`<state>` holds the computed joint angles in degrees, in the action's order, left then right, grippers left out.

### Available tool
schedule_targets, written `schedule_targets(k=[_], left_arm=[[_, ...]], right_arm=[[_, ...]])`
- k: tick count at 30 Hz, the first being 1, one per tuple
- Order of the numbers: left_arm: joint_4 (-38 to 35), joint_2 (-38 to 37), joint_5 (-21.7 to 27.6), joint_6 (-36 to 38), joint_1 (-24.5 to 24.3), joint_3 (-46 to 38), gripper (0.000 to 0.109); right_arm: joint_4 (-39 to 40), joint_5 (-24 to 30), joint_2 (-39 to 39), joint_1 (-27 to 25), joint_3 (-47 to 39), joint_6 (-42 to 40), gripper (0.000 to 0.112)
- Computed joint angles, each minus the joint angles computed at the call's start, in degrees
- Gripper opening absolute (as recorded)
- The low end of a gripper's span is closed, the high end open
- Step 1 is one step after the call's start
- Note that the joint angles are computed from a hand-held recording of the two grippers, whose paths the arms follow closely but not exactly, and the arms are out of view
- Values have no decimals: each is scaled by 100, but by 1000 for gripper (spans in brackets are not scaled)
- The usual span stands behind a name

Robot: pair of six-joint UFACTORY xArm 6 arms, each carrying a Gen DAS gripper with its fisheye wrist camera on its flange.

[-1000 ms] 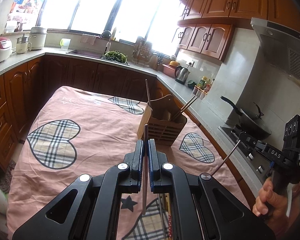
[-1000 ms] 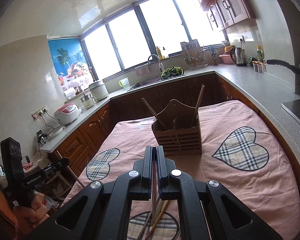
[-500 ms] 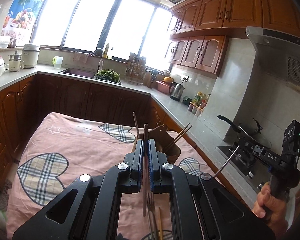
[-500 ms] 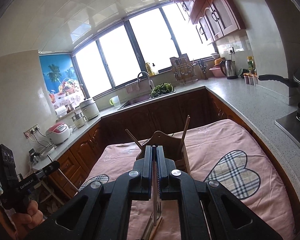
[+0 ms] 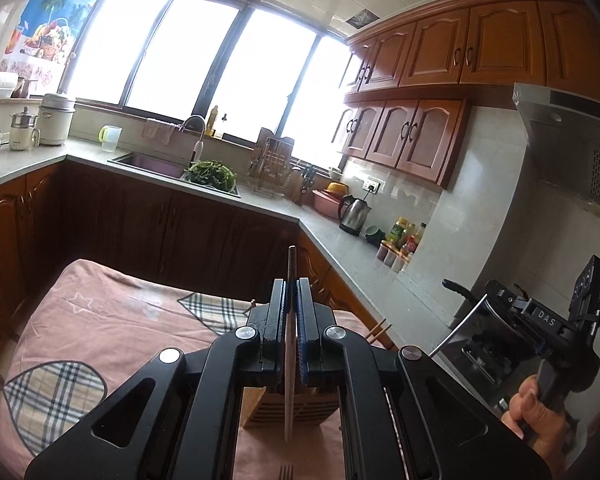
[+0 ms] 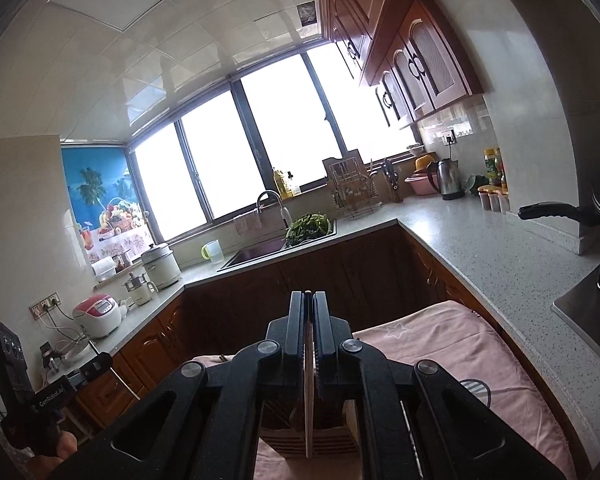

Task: Organize utensils
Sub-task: 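Lower both chopsticks into the wooden holder and open both tools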

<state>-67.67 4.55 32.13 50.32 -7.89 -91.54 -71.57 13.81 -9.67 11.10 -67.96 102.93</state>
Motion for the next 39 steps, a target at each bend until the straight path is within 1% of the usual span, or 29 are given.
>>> schedule_targets(k=[4, 9, 12, 15, 18, 22, 29, 32, 34, 39], left_arm=[[200, 564, -124, -379, -155, -665, 4], [496, 1213, -488, -786, -360, -1318, 4], [589, 1503, -751, -935, -467, -1506, 4], [289, 1642, -1022, -702, -564, -1451, 4], [394, 1778, -1223, -653, -667, -1374, 4], [568, 1911, -1304, -698, -745, -1293, 4], [932, 2026, -1247, -846, -845, -1218, 4], [1088, 2077, -1196, -939, -855, -1200, 4], [1066, 2079, -1238, -904, -855, -1185, 4], [1178, 2125, -1060, -1041, -805, -1279, 5]], right_arm=[[-157, -2, 405, -133, -360, 88, 4], [-472, -38, 797, -266, -656, 365, 4], [-676, 44, 985, -279, -802, 481, 4], [-730, 97, 1172, -262, -883, 496, 4], [-780, 43, 1354, -277, -893, 581, 4], [-561, -112, 1619, -279, -913, 411, 4], [-111, -377, 1938, -305, -928, 167, 4], [197, -419, 2037, -295, -932, -109, 4], [174, -384, 2027, -284, -913, -91, 4], [401, -392, 2022, -289, -907, -297, 5]])
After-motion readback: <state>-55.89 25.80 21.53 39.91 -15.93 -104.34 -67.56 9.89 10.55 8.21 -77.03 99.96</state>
